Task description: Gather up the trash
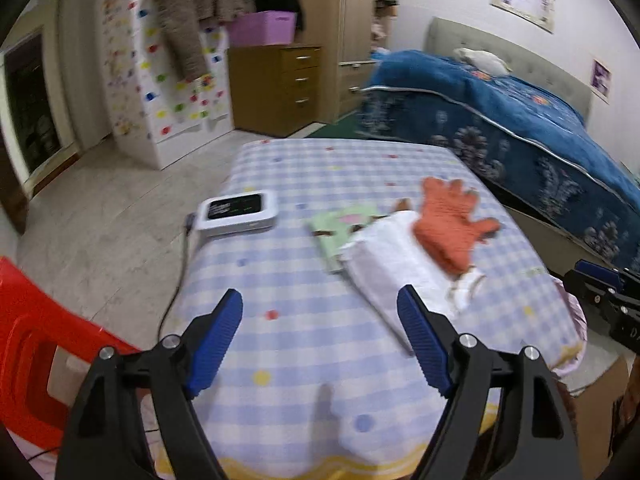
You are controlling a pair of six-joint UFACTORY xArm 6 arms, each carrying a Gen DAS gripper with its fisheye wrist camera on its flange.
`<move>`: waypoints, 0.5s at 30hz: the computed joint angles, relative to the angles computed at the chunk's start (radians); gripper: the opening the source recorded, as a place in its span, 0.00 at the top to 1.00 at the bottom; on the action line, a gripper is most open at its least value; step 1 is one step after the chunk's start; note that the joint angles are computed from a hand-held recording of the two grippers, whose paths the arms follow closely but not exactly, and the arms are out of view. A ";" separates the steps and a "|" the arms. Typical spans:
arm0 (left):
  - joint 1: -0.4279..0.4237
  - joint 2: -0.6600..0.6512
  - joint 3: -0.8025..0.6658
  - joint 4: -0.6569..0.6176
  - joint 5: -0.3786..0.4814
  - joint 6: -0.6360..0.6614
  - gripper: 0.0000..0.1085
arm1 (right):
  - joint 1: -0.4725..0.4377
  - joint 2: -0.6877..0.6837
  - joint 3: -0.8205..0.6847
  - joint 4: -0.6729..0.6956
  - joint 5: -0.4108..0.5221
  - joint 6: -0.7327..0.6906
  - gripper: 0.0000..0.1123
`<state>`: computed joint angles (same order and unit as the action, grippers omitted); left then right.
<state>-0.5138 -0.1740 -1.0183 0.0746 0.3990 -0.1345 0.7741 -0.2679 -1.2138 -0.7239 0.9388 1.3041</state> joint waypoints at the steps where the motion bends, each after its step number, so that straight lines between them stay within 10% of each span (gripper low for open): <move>1: 0.011 0.003 0.000 -0.001 0.001 -0.003 0.28 | -0.004 0.018 -0.013 0.004 -0.009 -0.020 0.64; 15: 0.027 0.100 -0.071 0.012 0.015 -0.022 0.23 | -0.093 0.287 -0.250 0.118 -0.043 -0.264 0.54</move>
<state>-0.4867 -0.0743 -1.0889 0.0861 0.4144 -0.1561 0.6816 0.0196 -1.4641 -0.6063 0.8961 1.0396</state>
